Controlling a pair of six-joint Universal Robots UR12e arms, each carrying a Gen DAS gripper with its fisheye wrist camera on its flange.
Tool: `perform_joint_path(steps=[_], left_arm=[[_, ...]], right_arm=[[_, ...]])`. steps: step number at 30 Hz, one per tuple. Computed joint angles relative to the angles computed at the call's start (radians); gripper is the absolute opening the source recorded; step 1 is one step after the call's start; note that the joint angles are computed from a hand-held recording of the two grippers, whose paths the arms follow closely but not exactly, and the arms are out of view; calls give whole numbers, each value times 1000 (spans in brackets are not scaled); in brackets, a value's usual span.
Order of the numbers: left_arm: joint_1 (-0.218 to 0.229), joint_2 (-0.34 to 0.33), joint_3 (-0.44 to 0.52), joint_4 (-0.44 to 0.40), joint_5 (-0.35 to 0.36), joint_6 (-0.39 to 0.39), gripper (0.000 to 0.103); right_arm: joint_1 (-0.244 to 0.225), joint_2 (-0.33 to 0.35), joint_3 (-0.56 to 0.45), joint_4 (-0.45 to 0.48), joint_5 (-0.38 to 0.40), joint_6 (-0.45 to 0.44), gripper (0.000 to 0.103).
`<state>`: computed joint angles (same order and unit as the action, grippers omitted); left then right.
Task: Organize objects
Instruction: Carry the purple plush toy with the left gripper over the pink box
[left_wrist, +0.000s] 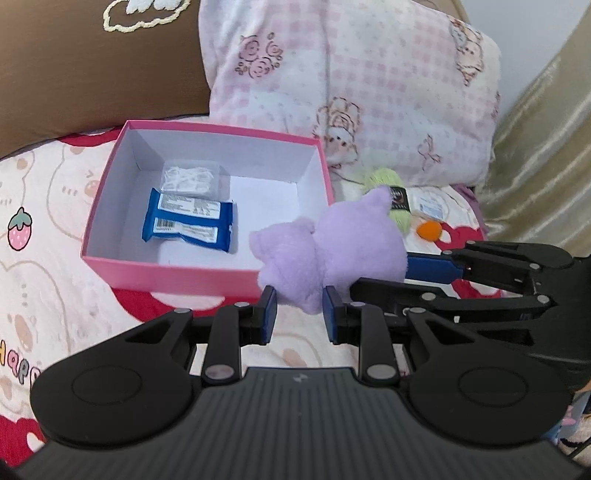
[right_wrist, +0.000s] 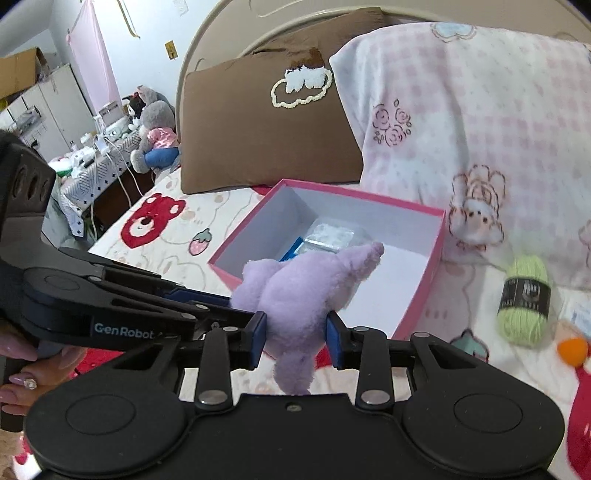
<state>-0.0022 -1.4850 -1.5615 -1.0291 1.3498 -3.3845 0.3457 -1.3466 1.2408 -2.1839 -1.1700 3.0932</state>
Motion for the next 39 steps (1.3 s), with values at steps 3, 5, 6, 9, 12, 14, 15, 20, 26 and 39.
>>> perform_joint_path(steps=[3,5,6,9,12,14,15,20,26,39], left_arm=[[12,-25,16,5,0,-1,24],[18,-43,24,14,4,-5,23],[22,-54,29,18,3,-14,22],[36,-79,40,29,-3,-22,21],[46,-114,70,-4,-1,-29,21],[52,-138,84,-12,10,-50,19],[56,-150,90,-15,4,-46,17],[76,-204,115,-22,-25,-35,17],[91,-261,135,-13,-70,-26,15],[100,-347,187,-43,-138,-42,13]], right_arm=[[2,37,-47,21,-11,-12,37],[4,58,-66,16,-22,-17,36],[4,70,-77,17,-23,-17,36],[1,107,-115,32,-20,0,36],[-1,145,-156,54,-6,24,36],[-2,167,-171,55,1,63,35],[-1,179,-178,50,-3,84,35],[-8,228,-207,32,3,144,33],[-5,284,-270,74,-38,126,32],[-5,352,-365,150,-99,-21,31]])
